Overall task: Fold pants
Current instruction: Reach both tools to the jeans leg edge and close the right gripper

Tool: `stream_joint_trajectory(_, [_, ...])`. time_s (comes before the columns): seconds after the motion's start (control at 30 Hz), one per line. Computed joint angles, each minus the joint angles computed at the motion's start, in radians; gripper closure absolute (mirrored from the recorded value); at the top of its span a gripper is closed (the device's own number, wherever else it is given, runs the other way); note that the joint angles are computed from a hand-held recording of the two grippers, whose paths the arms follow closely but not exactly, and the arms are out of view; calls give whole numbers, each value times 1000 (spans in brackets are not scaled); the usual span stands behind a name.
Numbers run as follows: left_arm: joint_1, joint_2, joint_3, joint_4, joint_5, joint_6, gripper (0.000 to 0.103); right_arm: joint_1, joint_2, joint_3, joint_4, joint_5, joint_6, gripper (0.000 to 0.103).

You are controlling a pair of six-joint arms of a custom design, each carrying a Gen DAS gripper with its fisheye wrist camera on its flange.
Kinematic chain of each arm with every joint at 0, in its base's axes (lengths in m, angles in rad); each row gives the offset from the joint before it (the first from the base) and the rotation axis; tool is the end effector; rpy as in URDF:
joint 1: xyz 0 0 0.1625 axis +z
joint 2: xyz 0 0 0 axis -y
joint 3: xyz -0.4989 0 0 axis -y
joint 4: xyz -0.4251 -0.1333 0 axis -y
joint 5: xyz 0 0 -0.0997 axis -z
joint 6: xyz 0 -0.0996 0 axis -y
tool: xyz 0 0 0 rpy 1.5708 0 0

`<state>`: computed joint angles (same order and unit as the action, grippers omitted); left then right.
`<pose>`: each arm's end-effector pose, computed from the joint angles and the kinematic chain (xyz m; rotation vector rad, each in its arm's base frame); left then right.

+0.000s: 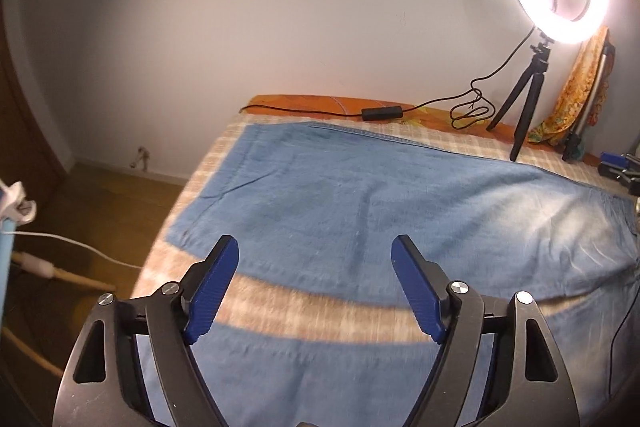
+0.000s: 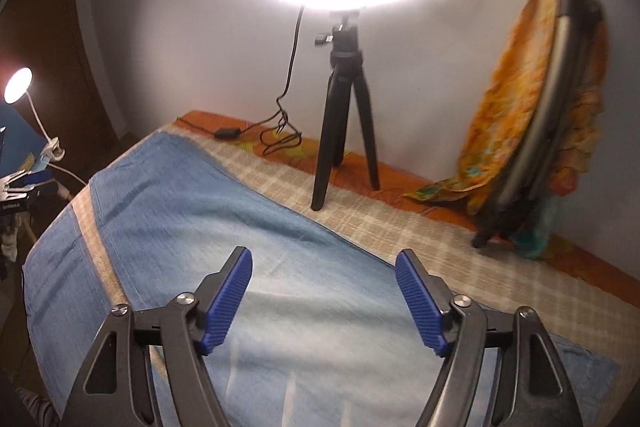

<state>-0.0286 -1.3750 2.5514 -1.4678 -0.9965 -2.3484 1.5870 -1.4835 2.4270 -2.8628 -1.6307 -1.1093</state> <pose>-0.2142 -0.1814 0.1399 -0.3086 1.9344 -1.0782 0.1341 -0.4186 0.2559 1.5260 -2.4477 0.3889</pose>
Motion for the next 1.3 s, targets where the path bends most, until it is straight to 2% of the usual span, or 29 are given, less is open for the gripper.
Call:
stream_joint_trajectory(0.2, [138, 31, -1, -61, 131, 98, 25, 25, 166, -45, -46, -53, -8, 32])
stream_joint_trajectory(0.37, [245, 47, 24, -181, 223, 193, 26, 42, 281, -76, -97, -86, -49, 32])
stream_joint_trajectory(0.53, [313, 61, 51, -289, 264, 236, 26, 49, 349, -96, -124, -127, -95, 32])
stream_joint_trajectory(0.7, [357, 53, 45, -263, 289, 217, 26, 39, 378, -112, -99, -155, -93, 32])
stream_joint_trajectory(0.8, [379, 35, 44, -264, 301, 204, 26, 30, 366, -118, -63, -134, -74, 42])
stream_joint_trajectory(0.87, [390, 28, 45, -268, 302, 198, 26, 29, 358, -118, -48, -128, -69, 54])
stream_joint_trajectory(0.93, [403, 16, 58, -326, 313, 234, 27, 29, 346, -121, -21, -127, -65, 68])
stream_joint_trajectory(0.97, [408, 11, 65, -355, 318, 251, 28, 32, 339, -116, -20, -130, -64, 71])
stream_joint_trajectory(1.03, [412, 1, 74, -386, 331, 251, 27, 37, 331, -103, -42, -139, -63, 84])
stream_joint_trajectory(1.17, [419, -52, 107, -467, 378, 236, 28, 38, 259, -55, -66, -86, -64, 90])
stream_joint_trajectory(1.3, [456, -102, 137, -608, 434, 271, 28, 41, 151, 7, -49, -48, -139, 95])
